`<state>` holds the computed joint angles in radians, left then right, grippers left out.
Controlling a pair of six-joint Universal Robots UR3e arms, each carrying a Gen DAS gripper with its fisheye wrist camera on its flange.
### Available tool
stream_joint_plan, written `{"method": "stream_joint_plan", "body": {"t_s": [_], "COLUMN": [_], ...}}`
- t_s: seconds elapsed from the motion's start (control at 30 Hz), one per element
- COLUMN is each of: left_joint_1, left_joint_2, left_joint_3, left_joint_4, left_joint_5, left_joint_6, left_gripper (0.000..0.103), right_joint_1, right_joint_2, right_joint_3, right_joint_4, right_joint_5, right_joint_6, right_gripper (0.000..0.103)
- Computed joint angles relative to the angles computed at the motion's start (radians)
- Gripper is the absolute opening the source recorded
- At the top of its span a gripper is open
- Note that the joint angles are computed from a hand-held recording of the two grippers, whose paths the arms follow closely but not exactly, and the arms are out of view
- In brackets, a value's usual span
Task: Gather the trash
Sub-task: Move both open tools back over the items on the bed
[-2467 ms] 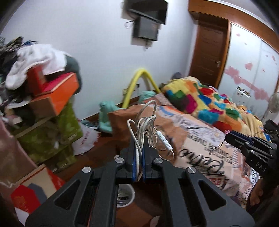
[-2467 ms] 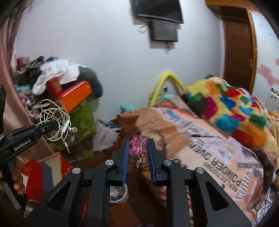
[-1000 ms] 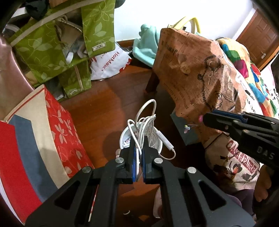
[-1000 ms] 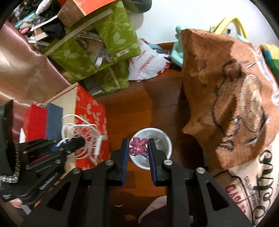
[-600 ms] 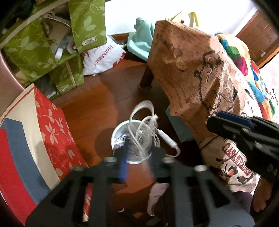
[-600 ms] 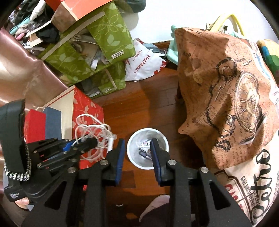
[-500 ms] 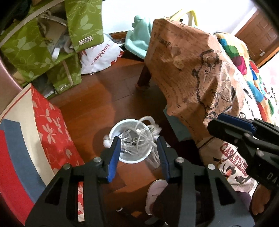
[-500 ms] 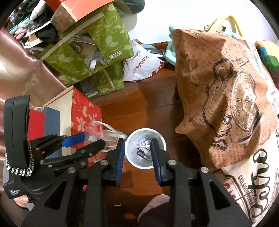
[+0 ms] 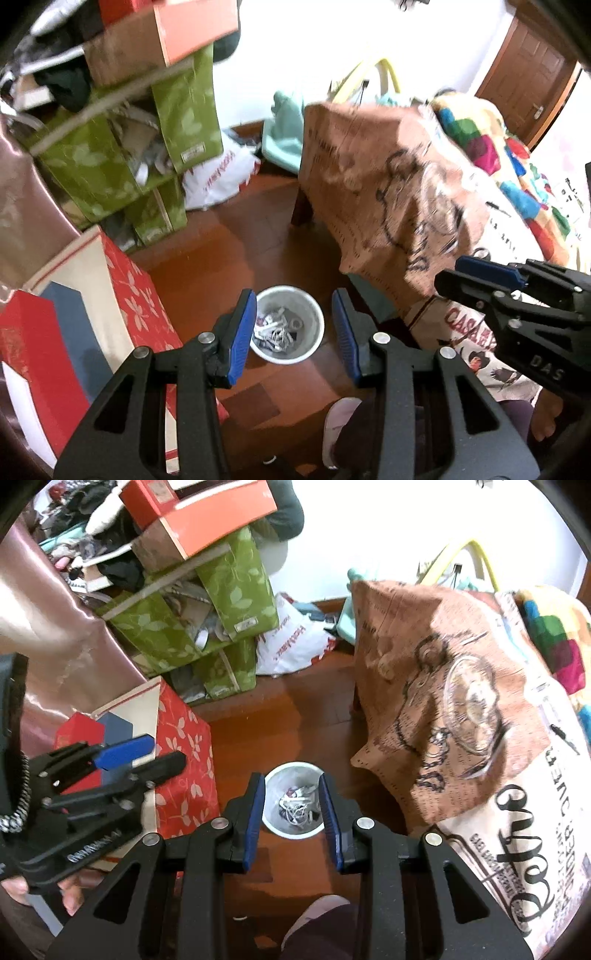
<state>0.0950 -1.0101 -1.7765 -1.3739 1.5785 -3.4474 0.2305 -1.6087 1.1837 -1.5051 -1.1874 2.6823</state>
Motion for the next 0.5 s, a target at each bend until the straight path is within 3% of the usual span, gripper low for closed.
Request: {"method": "stream_joint_plan", "body": {"t_s": [0.1, 0.3, 0.5], "left_joint_1": [-0.052, -0.275, -0.536], "left_joint_2": [0.005, -0.083, -0.269], "left_joint_3": [0.084, 0.292, 0.546], "left_joint_4": [-0.036, -0.062, -0.071], "left_joint_5": [0.041, 0.209, 0.401], "left_joint_6": [-0.038, -0.169, -0.293], "left_gripper": [0.041, 0.041, 0.041], "right_joint_1": [-0.041, -0.178, -0.448], "right_joint_2": [-0.056, -0.17, -0.271], "right_joint_3": [-0.005, -0.054, -0.182], "right_joint_4": [0.036, 0.149, 0.392], "right_joint_5": [0.026, 0.106, 0.26], "right_joint_6": [-0.025, -0.117, -0.32], "right_gripper": [0.027, 0.027, 0.027]}}
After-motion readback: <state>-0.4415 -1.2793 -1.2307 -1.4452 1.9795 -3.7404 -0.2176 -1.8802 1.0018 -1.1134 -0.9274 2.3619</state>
